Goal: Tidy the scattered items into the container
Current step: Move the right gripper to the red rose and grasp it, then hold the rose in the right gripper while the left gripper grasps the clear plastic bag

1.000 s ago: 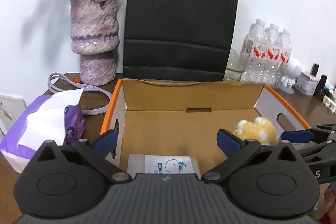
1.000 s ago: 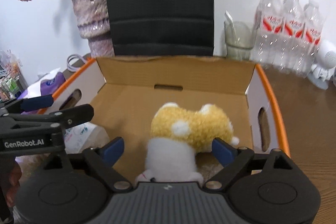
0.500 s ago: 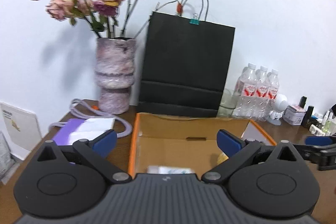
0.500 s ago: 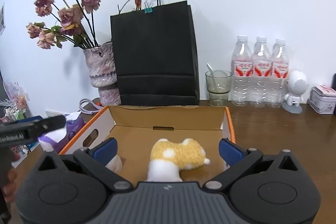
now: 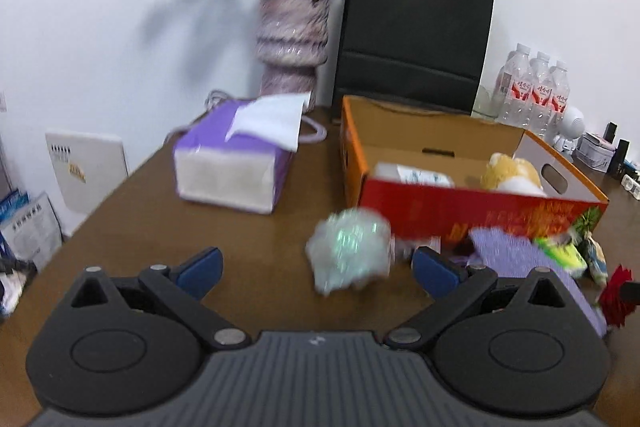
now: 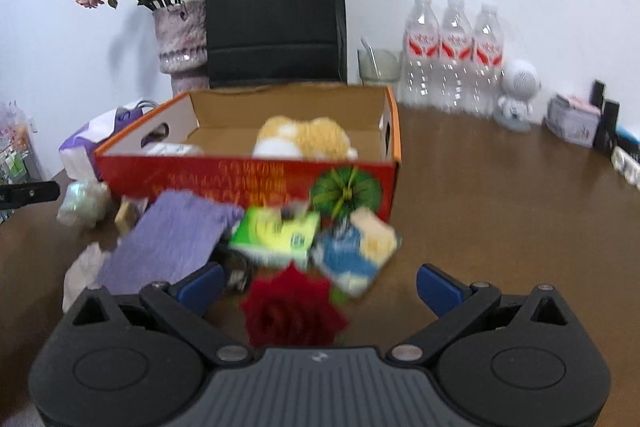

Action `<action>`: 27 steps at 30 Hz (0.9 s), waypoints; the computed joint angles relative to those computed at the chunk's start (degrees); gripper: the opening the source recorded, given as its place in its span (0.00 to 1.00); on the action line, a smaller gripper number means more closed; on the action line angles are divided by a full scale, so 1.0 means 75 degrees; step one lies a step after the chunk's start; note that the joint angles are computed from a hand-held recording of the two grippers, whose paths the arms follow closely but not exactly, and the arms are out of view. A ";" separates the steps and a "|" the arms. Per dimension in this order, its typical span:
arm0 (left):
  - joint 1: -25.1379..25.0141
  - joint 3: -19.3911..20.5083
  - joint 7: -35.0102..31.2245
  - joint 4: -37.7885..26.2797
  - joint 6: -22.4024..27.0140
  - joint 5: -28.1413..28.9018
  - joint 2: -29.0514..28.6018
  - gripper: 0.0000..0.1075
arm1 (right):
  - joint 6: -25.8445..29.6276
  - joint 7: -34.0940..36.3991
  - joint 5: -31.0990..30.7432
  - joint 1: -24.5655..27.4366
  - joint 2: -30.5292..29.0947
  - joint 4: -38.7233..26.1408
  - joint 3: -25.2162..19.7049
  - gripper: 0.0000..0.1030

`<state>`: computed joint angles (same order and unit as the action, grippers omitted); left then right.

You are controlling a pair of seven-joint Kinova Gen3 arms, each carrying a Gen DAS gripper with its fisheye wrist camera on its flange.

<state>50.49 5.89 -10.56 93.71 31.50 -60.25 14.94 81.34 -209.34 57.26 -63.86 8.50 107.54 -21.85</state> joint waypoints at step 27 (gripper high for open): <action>-0.0034 0.0631 0.0332 0.0623 -0.0742 -0.0380 -0.0327 0.96 | -0.0273 -0.1780 0.0474 -0.0453 0.0163 0.0283 0.0135 0.47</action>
<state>50.23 10.62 -8.07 98.38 25.94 -63.10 12.49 79.30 -222.68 60.82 -67.26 9.72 109.67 -20.84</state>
